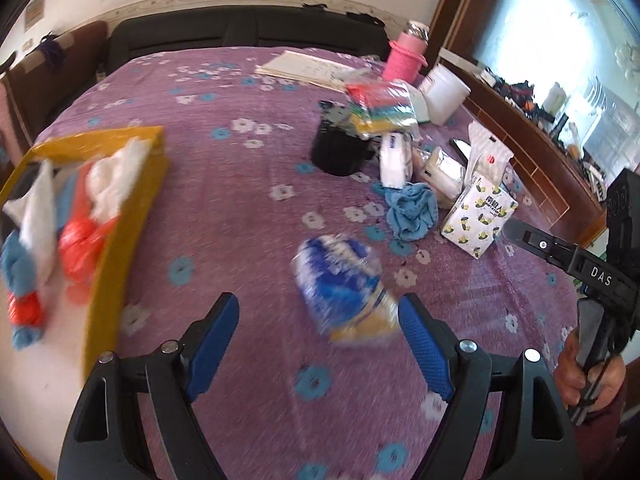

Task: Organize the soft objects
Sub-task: 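Grasp the blue Vinda tissue pack with the left gripper, then carry the Vinda pack into the tray while the right gripper carries a white tissue packet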

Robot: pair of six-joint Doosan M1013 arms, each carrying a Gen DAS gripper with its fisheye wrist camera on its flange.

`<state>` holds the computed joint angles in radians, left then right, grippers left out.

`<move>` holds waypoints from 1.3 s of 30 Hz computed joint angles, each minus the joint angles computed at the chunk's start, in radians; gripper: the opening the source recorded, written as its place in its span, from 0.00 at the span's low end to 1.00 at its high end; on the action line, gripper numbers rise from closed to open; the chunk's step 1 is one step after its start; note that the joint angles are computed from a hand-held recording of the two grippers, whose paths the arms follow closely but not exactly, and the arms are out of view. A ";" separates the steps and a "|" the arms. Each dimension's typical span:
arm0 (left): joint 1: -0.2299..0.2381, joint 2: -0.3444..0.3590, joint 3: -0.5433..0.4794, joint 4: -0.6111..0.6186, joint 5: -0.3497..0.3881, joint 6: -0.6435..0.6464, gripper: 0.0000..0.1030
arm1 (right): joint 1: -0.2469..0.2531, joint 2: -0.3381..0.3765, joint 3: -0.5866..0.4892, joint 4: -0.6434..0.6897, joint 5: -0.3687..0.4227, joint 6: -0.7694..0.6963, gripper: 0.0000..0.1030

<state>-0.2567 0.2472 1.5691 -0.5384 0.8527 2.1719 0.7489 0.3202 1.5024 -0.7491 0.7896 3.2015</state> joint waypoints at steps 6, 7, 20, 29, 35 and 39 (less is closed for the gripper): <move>-0.056 0.044 -0.029 0.120 -0.042 -0.081 0.85 | -0.011 0.054 -0.078 0.053 0.073 -0.065 0.80; -0.063 0.053 -0.034 0.138 -0.043 -0.098 0.85 | -0.010 0.060 -0.087 0.058 0.086 -0.071 0.80; -0.088 0.019 0.018 0.182 -0.122 -0.037 0.49 | -0.011 0.090 -0.131 0.073 0.149 -0.058 0.36; -0.004 -0.018 0.036 -0.054 -0.054 0.081 0.49 | 0.035 0.067 -0.124 -0.007 0.179 -0.027 0.24; 0.070 -0.050 0.050 -0.180 -0.033 0.134 0.49 | 0.053 0.067 -0.136 -0.013 0.170 -0.038 0.24; 0.143 -0.053 0.046 -0.249 -0.001 0.125 0.49 | 0.067 0.064 -0.144 -0.015 0.138 -0.048 0.24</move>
<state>-0.1135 0.1939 1.6149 -0.7875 0.8519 2.2967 0.8163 0.3847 1.3587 -0.7643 0.9280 3.1532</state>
